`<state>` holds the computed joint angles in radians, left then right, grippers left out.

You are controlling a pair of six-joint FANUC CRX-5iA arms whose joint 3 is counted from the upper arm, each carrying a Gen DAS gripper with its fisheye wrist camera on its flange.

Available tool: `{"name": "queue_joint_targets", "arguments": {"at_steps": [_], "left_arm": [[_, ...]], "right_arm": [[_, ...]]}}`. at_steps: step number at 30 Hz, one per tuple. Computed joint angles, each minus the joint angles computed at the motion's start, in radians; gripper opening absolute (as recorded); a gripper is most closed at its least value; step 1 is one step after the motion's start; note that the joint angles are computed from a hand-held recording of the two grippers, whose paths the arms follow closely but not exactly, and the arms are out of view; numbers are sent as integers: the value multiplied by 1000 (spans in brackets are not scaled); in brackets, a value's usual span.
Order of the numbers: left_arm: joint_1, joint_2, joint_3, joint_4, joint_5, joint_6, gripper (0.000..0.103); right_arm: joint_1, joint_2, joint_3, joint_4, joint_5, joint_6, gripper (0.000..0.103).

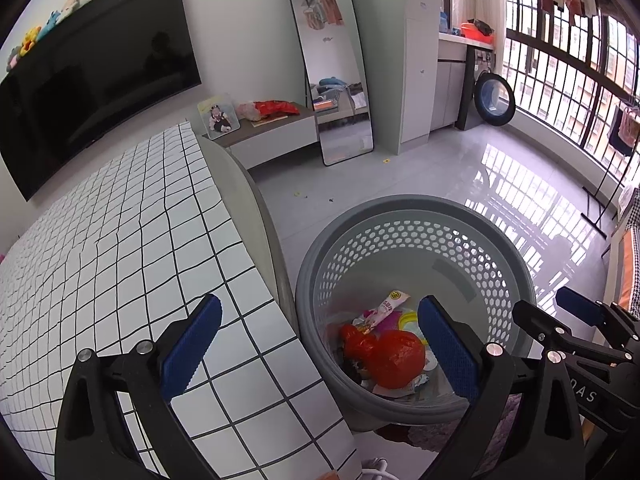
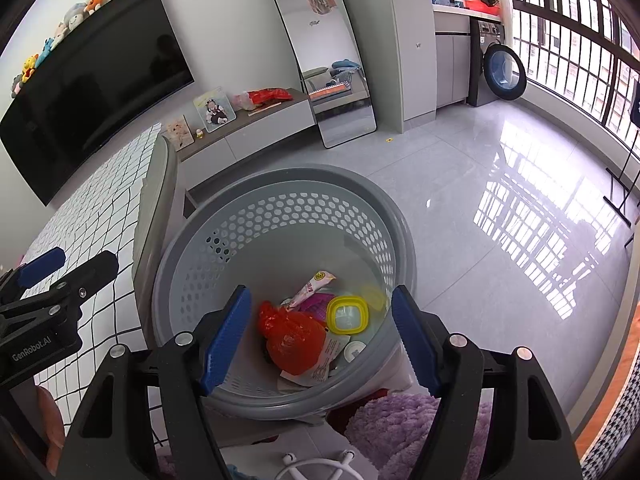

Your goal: Collect trash

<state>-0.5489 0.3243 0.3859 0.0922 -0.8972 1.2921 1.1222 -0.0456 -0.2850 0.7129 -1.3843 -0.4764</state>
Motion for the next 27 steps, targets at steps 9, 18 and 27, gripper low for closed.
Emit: {"name": "queue_joint_targets", "arguments": {"at_steps": [9,18,27], "left_arm": [[-1,-3,-5,3,-3,1,97],[0,-3,-5,3,-2,1,97],[2,-2,-4,8,-6,-1,97]], "right_arm": [[0,0,-1,0,0,0,69],[1,2,2,-2,-7,3,69],[3,2,0,0,-8,-2,69]]}}
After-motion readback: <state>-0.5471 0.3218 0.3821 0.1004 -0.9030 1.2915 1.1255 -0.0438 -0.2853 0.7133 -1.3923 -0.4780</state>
